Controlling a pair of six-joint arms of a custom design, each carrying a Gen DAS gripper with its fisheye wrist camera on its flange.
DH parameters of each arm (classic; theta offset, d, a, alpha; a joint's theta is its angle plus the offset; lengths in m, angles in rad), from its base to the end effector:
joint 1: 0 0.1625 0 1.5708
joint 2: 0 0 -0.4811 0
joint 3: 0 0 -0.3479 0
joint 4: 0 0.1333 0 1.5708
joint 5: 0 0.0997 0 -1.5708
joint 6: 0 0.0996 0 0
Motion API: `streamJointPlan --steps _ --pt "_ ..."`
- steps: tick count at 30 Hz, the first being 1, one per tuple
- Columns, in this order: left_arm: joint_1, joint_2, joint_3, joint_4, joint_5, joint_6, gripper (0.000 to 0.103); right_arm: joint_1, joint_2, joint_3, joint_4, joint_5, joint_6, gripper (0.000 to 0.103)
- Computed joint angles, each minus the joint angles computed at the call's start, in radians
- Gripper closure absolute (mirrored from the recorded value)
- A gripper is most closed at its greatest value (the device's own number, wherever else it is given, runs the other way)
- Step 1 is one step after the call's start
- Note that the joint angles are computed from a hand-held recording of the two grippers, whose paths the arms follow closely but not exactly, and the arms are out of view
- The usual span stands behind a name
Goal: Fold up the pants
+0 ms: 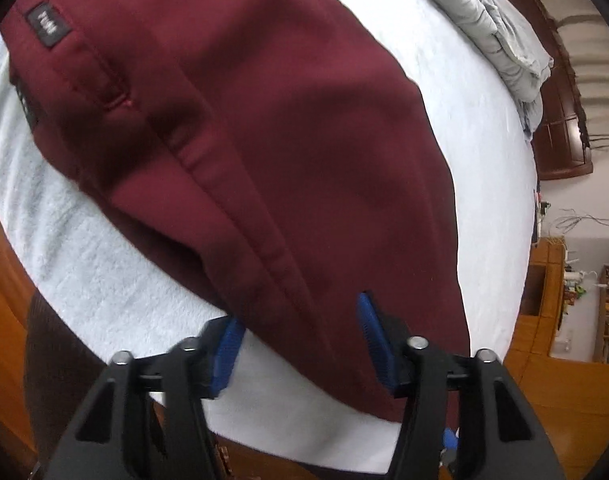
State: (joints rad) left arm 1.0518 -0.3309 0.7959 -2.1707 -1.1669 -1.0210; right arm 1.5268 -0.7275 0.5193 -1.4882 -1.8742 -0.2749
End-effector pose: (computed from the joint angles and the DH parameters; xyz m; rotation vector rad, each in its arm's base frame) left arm -0.2853 -0.8471 0.0855 -0.7574 2.7927 -0.5527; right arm 0.0678 -0.8143 0.4725 0.2980 -2.8049 0.1067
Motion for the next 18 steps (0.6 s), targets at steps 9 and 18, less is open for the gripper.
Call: streamJointPlan --steps 9,18 --pt "-0.028 -0.028 0.088 0.003 0.122 0.065 0.095 -0.028 -0.032 0.011 -0.039 -0.035 0.079 0.039" --pt "-0.102 0.071 -0.126 0.214 0.151 0.213 0.039 -0.082 -0.08 -0.037 0.015 -0.095 0.212 0.039"
